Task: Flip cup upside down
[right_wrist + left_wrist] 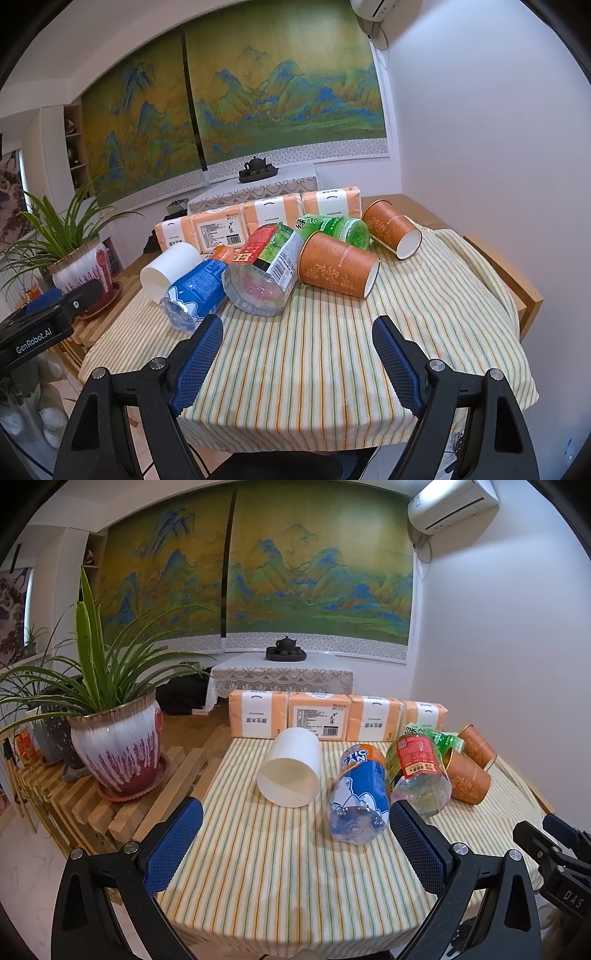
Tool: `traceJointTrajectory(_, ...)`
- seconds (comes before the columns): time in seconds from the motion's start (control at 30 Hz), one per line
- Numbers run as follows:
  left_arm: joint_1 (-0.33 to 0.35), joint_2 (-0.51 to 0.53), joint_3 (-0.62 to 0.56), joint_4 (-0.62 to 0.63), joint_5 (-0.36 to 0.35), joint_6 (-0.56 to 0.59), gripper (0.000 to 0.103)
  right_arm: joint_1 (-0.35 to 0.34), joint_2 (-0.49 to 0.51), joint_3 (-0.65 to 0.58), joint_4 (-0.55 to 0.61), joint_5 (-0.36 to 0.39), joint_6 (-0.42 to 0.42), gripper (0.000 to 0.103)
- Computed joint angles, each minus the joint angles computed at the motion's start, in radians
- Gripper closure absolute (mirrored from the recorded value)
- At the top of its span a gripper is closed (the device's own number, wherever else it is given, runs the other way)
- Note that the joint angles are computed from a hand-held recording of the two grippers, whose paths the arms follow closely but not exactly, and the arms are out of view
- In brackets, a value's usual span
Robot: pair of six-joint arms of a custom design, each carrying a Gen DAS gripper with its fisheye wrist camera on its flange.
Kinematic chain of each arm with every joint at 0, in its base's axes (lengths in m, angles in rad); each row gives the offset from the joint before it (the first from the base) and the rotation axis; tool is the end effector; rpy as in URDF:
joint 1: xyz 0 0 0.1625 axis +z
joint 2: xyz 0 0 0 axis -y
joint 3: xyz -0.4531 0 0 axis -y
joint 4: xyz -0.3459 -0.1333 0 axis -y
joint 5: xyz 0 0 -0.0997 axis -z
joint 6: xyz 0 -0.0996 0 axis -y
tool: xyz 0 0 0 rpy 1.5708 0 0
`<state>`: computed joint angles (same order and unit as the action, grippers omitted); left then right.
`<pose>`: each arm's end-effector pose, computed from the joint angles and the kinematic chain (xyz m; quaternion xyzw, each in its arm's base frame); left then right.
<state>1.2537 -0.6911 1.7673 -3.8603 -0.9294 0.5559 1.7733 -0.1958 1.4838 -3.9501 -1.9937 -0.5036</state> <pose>-0.0110 -0.6521 0.2123 0.1668 0.7825 -0.5064 0.3216 0.2248 -0.6353 -0.0350 0.1868 -0.8219 0.4748 0.2535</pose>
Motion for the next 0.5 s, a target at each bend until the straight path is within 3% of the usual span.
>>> traceJointTrajectory(0.5, -0.005, 0.008, -0.004, 0.001, 0.007, -0.002, 0.001, 0.0, -0.002, 0.003, 0.001, 0.0, 0.001, 0.023)
